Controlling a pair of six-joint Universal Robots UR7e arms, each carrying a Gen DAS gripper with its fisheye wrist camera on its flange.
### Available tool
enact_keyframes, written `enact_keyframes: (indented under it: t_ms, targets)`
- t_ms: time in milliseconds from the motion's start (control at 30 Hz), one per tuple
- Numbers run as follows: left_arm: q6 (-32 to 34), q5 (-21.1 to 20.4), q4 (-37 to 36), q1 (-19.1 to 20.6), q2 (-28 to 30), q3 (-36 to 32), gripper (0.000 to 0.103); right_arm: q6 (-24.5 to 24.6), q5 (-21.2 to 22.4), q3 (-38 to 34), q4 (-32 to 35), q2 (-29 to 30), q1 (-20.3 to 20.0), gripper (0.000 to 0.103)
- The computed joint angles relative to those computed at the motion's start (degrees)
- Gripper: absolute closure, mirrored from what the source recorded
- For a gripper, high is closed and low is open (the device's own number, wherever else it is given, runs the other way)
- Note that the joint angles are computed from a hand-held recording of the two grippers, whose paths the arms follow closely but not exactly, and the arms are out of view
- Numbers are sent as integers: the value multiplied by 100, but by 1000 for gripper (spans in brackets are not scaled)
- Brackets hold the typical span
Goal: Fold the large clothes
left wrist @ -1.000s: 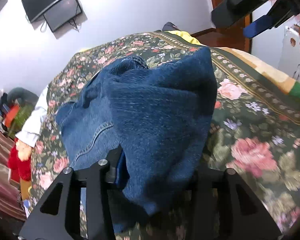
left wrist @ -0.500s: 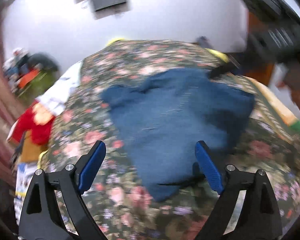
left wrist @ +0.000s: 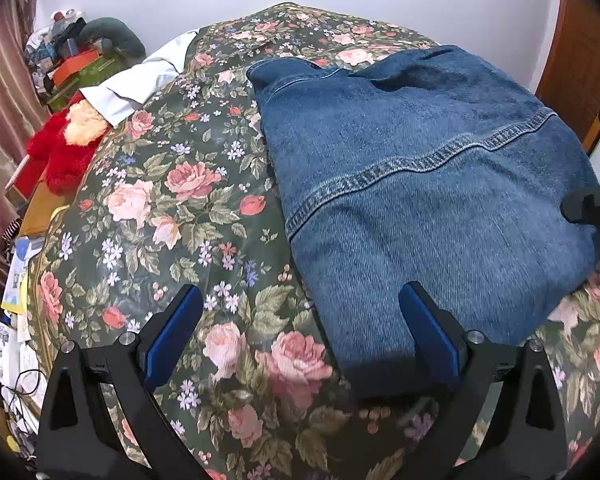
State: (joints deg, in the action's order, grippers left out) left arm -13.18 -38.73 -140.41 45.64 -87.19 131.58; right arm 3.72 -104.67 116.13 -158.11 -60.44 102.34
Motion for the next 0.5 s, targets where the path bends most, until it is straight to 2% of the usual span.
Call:
enact_keyframes:
  t_ms: [200, 300, 367, 500]
  targets:
    - [27, -259, 624, 41, -243, -218, 3, -90, -393, 114, 138, -185, 184, 0]
    - [16, -7, 1016, -96, -414, -271, 3, -78, -623, 81, 341, -282, 316, 0]
    - [90, 16, 1016, -93, -504, -333, 3, -107, -740, -4, 488, -330, 407, 0]
    - [225, -279, 752, 120, -465, -674, 3, -345, -1138, -249, 453, -272, 701, 0]
